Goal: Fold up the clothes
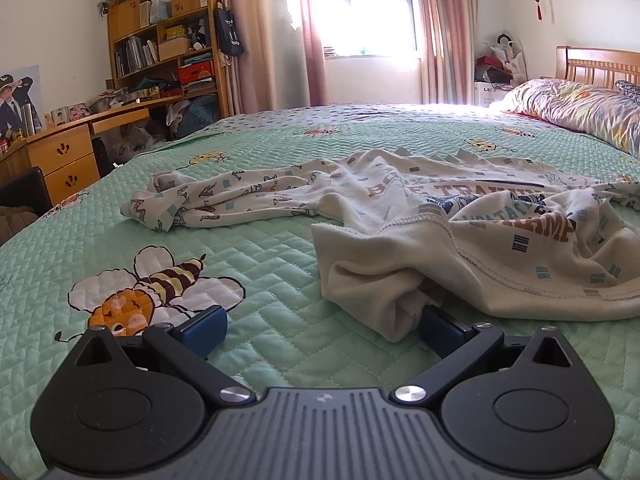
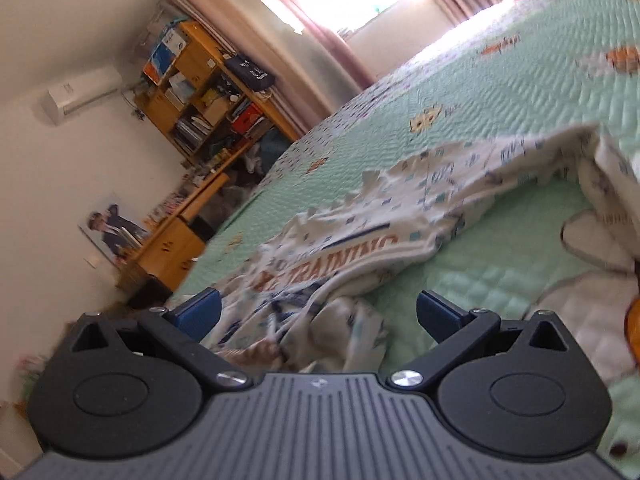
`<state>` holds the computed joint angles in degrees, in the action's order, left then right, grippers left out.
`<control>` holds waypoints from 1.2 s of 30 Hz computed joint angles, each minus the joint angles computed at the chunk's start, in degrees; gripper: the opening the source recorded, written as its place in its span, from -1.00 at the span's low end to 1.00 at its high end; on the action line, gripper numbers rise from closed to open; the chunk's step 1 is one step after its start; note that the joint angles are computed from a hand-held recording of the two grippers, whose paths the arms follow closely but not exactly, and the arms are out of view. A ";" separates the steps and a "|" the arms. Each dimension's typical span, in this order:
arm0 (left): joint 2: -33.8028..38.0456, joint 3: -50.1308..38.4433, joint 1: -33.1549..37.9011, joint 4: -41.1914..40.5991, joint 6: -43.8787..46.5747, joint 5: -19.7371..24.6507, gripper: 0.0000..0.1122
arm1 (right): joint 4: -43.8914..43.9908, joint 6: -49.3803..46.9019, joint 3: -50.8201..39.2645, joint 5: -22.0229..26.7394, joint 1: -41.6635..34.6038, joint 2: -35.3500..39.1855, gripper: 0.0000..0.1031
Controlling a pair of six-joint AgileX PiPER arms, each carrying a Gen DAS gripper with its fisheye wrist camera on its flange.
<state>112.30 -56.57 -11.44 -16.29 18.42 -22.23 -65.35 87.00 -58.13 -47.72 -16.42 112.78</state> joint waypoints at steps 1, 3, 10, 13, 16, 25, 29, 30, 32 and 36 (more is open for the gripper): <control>-0.34 0.34 0.05 -0.01 -0.11 -0.14 0.82 | -1.05 1.40 2.07 -0.11 -0.28 -1.23 0.99; -1.00 0.92 0.23 0.01 -0.16 -0.23 0.82 | -1.39 -0.83 6.57 -1.73 -0.08 -3.17 0.99; -1.36 1.56 0.69 0.54 -0.88 -0.54 0.82 | 10.96 -23.52 16.96 11.67 10.08 -13.15 0.98; -0.92 1.64 0.70 1.13 -1.26 -0.66 0.82 | 17.20 -29.86 17.49 13.55 12.54 -12.33 0.96; -0.54 1.70 0.71 1.54 -1.39 -1.00 0.82 | 25.13 -38.61 18.22 14.48 14.83 -11.50 0.95; -0.01 1.67 0.79 2.72 -2.39 -1.56 0.82 | 52.35 -65.82 21.00 14.23 23.10 -9.11 0.97; -0.28 2.00 0.78 2.87 -2.49 -1.75 0.82 | 62.57 -78.18 21.70 12.61 26.37 -8.83 0.94; -0.45 2.06 0.85 3.23 -2.88 -1.65 0.82 | 64.64 -80.88 21.74 12.40 27.00 -8.85 0.88; -0.79 2.12 1.16 5.13 -4.64 -1.49 0.82 | 65.56 -81.99 21.21 12.69 26.75 -8.65 0.54; -0.75 2.15 1.30 7.31 -6.06 -1.34 0.82 | 66.50 -82.94 19.92 13.49 25.80 -8.15 -0.10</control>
